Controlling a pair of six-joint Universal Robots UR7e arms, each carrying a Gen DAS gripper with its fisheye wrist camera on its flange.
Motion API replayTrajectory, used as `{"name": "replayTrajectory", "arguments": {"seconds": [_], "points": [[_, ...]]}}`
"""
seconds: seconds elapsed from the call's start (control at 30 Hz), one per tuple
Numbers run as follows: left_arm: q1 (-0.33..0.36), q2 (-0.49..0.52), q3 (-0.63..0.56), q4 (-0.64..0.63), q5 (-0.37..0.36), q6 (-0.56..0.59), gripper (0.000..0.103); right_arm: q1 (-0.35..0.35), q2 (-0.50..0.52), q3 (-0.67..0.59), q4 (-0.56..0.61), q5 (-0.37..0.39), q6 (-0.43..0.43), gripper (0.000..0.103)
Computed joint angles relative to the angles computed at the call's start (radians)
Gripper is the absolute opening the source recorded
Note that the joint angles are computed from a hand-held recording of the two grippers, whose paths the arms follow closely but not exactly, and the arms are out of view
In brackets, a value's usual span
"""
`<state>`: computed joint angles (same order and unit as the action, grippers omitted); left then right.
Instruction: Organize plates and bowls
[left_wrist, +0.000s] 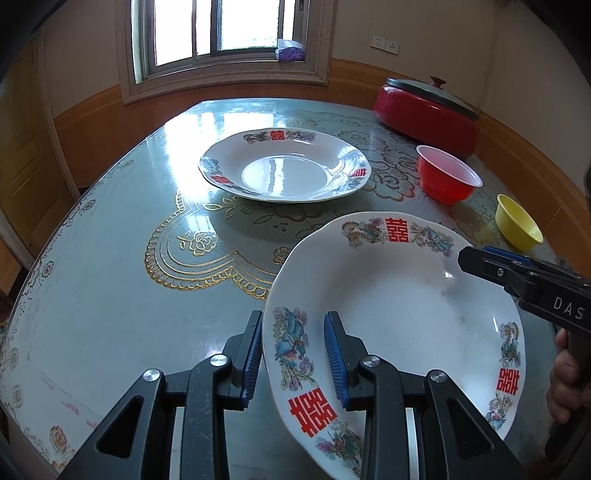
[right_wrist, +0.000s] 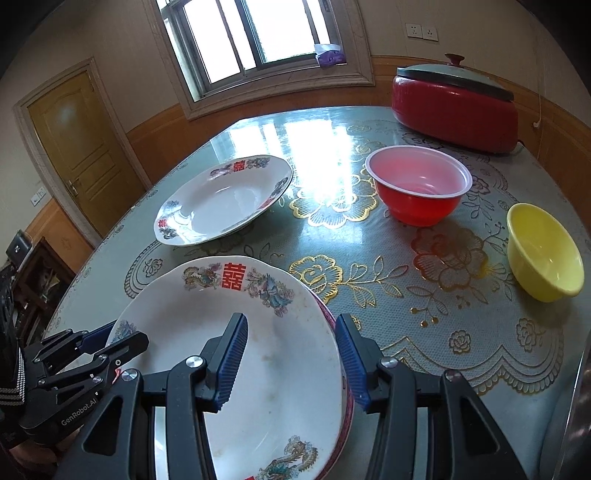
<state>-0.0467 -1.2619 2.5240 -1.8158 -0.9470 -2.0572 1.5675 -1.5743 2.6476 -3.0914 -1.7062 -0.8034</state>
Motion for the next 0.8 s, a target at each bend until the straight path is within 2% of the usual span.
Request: {"name": "replayTrajectory", "arguments": {"seconds": [0.33,0.5,0.63,0.67,0.8], "points": [[0.001,0.004,-0.001,-0.005,0.002,0.011,0.033,-0.011,-0.001,0.004,-0.009,-0.012,0.014,0.051],[-0.026,0.001,-0.011,0.046,0.006,-0.027,0.038,-0.049,-0.037,-0.004,0.057,-0.008,0.062,0.05],[-0.035,-0.012,-0.005,0.057,-0.004,-0.041,0.039,-0.08,-0.051,0.003,0.126,-0.022,0.074,0.052],[-0.036,-0.017,-0.002,0.056,-0.009,-0.043,0.039,-0.084,-0.052,0.013,0.12,-0.024,0.075,0.052],[-0.047,-0.042,0.019,0.043,-0.024,-0.043,0.041,-0.062,-0.008,0.055,-0.024,-0.066,0.068,0.052]]}}
